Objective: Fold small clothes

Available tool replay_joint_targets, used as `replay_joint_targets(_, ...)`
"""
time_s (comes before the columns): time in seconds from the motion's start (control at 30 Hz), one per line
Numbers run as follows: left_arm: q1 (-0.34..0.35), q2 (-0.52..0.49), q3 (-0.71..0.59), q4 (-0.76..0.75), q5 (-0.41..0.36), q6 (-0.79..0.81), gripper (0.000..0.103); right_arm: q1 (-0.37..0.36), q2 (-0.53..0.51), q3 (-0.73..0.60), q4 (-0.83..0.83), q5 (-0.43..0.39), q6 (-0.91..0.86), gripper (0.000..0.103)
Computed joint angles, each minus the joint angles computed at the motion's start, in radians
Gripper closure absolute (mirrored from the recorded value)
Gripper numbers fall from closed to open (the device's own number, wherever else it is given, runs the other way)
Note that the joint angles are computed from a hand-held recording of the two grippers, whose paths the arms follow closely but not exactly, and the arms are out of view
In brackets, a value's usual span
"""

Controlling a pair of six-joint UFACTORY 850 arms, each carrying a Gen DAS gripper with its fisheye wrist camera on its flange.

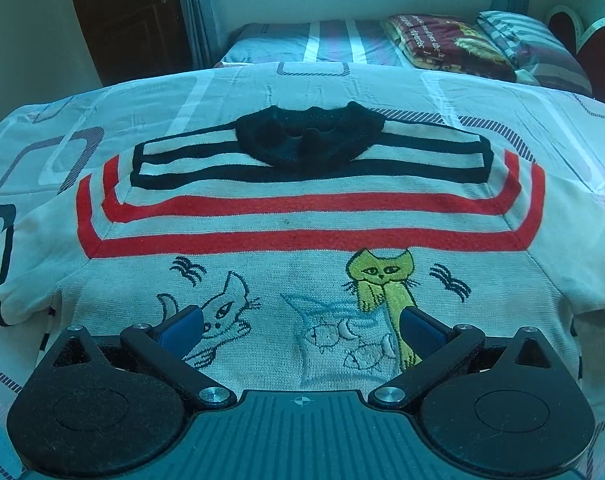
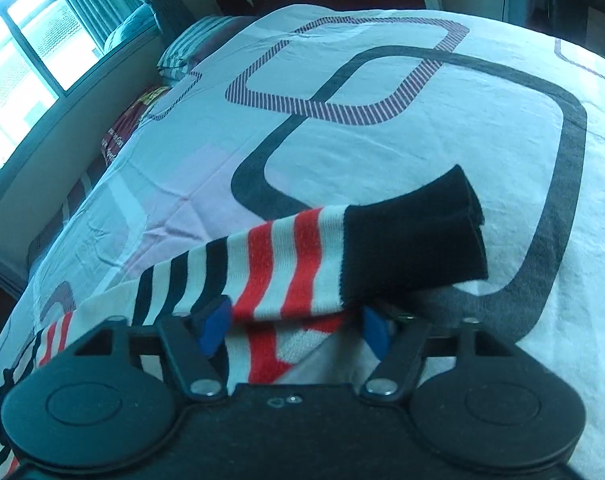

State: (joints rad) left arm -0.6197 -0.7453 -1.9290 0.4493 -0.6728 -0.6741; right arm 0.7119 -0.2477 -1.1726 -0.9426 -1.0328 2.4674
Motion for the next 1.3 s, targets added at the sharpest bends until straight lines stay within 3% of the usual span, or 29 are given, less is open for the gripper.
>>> replay_joint_targets(0.03,0.001,-0.006,-0.008,-0.003,-0.004,0.002,0.000,0.000,-0.001,0.003,-0.012,-0.010,0.009,0.068)
replay_joint_targets(0.13,0.006,-0.013,-0.018,-0.009,-0.004,0.005,0.000,0.012,0.000,0.010,-0.066,-0.028,0.028,0.082)
replay_joint_targets(0.23,0.015,-0.010,-0.015,-0.009,0.003,0.001,0.000,0.036,-0.038,-0.045,-0.139,-0.085,-0.042,0.085)
replay_joint_targets(0.37,0.038,0.005,0.001,-0.005,0.013,-0.017,0.000,0.063,-0.123,-0.191,-0.250,-0.085,-0.205,0.085)
replay_joint_targets(0.57,0.093,0.049,0.054,0.013,0.054,-0.050,0.000,0.086,-0.344,-0.520,-0.303,0.102,-0.465,0.085)
replay_joint_targets(0.73,0.149,0.072,0.086,-0.027,0.115,-0.011,0.000,0.098,-0.595,-0.865,-0.116,0.237,-0.772,0.085)
replay_joint_targets(0.8,0.170,0.070,0.089,-0.098,0.138,0.059,0.000,0.092,-0.691,-1.001,0.052,0.271,-0.948,0.079)
replay_joint_targets(0.87,0.193,0.061,0.079,-0.253,0.148,0.204,0.000,0.098,-0.785,-1.145,0.177,0.234,-1.100,0.060)
replay_joint_targets(0.9,0.198,0.060,0.079,-0.309,0.148,0.252,0.000,0.107,-0.804,-1.173,0.190,0.226,-1.129,0.043)
replay_joint_targets(0.93,0.202,0.054,0.075,-0.355,0.149,0.293,0.000,0.119,-0.799,-1.166,0.169,0.239,-1.120,0.031)
replay_joint_targets(0.97,0.205,0.048,0.069,-0.403,0.148,0.334,0.000,0.123,-0.783,-1.144,0.160,0.259,-1.118,0.029)
replay_joint_targets(1.13,0.216,0.003,0.021,-0.745,0.093,0.599,0.000,0.154,-0.662,-0.966,0.005,0.225,-0.947,0.031)
replay_joint_targets(1.3,0.189,-0.049,-0.030,-0.829,0.014,0.658,0.000,0.175,-0.511,-0.743,-0.132,0.146,-0.740,0.029)
